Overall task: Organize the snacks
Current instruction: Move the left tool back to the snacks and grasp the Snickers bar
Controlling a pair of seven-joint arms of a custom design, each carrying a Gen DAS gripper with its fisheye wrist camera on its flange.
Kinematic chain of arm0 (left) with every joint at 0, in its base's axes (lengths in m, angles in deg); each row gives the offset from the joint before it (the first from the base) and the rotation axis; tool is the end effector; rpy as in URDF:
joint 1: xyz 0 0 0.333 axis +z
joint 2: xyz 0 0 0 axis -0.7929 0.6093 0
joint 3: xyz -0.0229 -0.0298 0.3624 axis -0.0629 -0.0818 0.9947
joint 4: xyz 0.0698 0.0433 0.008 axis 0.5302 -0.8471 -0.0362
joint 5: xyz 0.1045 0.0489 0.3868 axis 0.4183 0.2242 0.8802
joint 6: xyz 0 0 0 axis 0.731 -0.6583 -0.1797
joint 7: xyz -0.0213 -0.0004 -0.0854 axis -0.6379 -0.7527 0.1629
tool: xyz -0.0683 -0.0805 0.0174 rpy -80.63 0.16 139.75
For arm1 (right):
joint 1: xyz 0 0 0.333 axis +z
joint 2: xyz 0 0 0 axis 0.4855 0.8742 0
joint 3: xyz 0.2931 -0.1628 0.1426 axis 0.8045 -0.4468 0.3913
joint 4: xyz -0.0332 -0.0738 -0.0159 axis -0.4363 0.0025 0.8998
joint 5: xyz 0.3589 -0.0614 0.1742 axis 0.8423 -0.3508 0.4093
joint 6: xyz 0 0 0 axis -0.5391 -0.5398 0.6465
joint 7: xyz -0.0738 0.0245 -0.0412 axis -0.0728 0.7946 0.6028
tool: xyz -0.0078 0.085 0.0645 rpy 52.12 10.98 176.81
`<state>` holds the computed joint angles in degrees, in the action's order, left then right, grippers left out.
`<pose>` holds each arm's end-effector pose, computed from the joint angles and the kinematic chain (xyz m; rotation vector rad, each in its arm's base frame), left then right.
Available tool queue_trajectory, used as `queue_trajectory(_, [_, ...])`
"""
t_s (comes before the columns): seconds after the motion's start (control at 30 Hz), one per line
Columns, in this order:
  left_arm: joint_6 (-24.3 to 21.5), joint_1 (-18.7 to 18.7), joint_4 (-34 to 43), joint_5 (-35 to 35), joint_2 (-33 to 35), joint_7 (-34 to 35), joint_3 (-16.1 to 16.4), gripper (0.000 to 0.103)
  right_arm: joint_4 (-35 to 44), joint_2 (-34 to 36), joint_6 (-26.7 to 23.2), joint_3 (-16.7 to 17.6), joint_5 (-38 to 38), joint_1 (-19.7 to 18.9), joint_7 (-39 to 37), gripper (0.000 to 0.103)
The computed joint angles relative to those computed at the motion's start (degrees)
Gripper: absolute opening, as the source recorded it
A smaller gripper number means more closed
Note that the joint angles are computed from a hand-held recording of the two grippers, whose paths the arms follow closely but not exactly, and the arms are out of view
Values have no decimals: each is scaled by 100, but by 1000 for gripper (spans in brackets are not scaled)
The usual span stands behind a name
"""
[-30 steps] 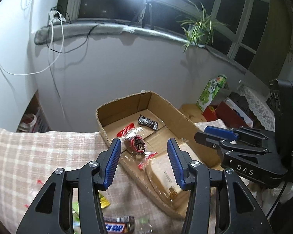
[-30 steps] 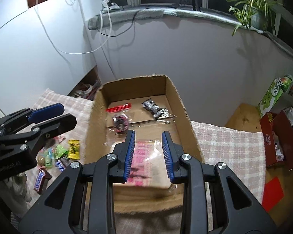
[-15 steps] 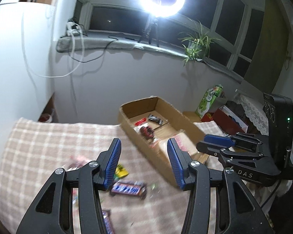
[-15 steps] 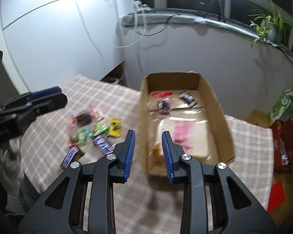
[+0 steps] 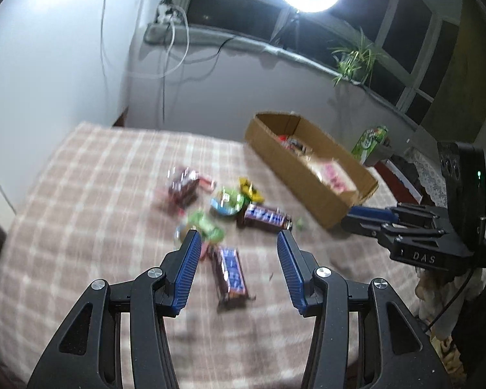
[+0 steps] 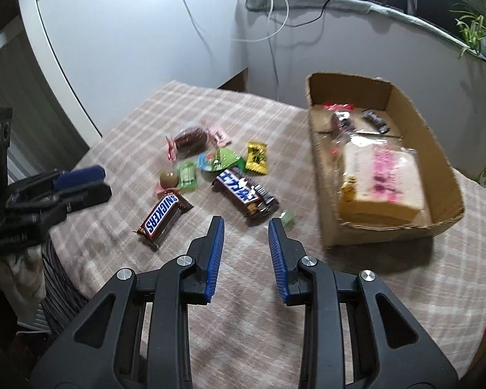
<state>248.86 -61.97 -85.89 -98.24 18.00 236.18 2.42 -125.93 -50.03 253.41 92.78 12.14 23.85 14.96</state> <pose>0.5709 -0.1997 0.4057 -1.6474 2.1045 -1.1626 0.6309 0.0490 0.3690 -2.0135 1.5066 -0.3651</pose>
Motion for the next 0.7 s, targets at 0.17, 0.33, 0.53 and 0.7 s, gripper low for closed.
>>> queue_trajectory(0.17, [-9, 17, -154, -436, 62, 382, -49, 48, 117, 193, -59, -69, -337, 129, 336, 29])
queue_trajectory(0.33, [-150, -73, -236, -434, 141, 245, 85, 48, 96, 373, 81, -90, -932, 133, 917, 29])
queue_trajectory(0.53, [-78, -107, -185, -367, 262, 240, 40, 48, 14, 563, 326, 257, -1123, -242, 1374, 29])
queue_trajectory(0.7, [-34, -115, -96, -128, 395, 127, -3, 48, 19, 713, 841, -163, -1769, 160, 2230, 29])
